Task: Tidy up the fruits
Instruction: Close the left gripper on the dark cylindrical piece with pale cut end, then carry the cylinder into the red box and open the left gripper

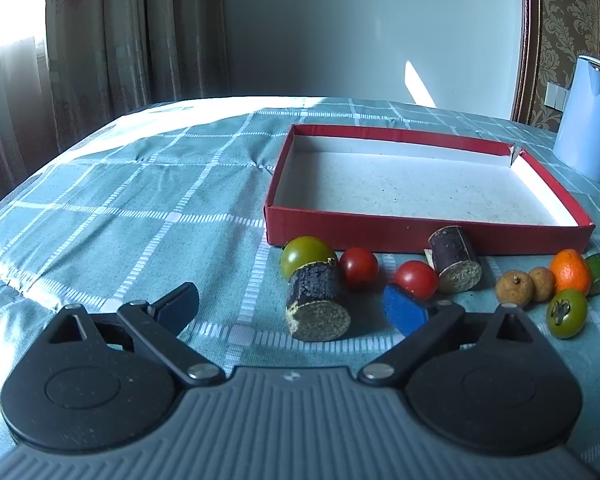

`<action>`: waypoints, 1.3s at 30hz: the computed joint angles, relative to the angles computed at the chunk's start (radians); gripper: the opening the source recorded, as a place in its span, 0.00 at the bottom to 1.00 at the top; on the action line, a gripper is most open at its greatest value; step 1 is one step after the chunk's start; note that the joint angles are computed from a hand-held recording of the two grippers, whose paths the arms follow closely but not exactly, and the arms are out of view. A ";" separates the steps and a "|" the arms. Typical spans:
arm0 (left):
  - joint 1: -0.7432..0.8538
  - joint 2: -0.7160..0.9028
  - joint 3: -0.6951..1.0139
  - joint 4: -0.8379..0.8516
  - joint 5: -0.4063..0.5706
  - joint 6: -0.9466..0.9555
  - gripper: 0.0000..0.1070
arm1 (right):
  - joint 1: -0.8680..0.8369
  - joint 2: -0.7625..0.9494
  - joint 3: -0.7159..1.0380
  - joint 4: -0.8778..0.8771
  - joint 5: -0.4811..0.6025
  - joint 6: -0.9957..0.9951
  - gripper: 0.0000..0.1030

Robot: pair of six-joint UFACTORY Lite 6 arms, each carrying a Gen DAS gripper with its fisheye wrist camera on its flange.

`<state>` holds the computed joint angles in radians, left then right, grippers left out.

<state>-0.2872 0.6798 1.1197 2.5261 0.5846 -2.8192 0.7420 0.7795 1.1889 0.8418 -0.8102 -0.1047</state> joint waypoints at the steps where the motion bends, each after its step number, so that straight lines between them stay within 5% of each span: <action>1: -0.001 -0.001 -0.003 0.002 0.005 -0.001 0.92 | 0.000 0.001 0.000 0.002 -0.001 -0.001 1.00; 15: 0.011 -0.015 -0.034 0.078 0.014 -0.078 0.91 | -0.002 0.004 0.000 0.000 -0.010 0.010 1.00; 20: 0.019 -0.013 -0.036 0.130 -0.007 -0.111 0.61 | -0.007 0.002 -0.007 -0.021 -0.011 0.035 1.00; 28: 0.029 -0.021 -0.058 0.220 0.003 -0.186 0.29 | -0.015 -0.008 -0.032 -0.065 -0.027 0.092 1.00; 39: -0.012 -0.056 -0.126 0.172 0.105 -0.144 0.29 | -0.020 -0.009 -0.040 -0.087 -0.032 0.115 1.00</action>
<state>-0.2993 0.6234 0.9938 2.6979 0.6896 -2.9635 0.7223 0.7706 1.1491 0.7549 -0.8421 0.0104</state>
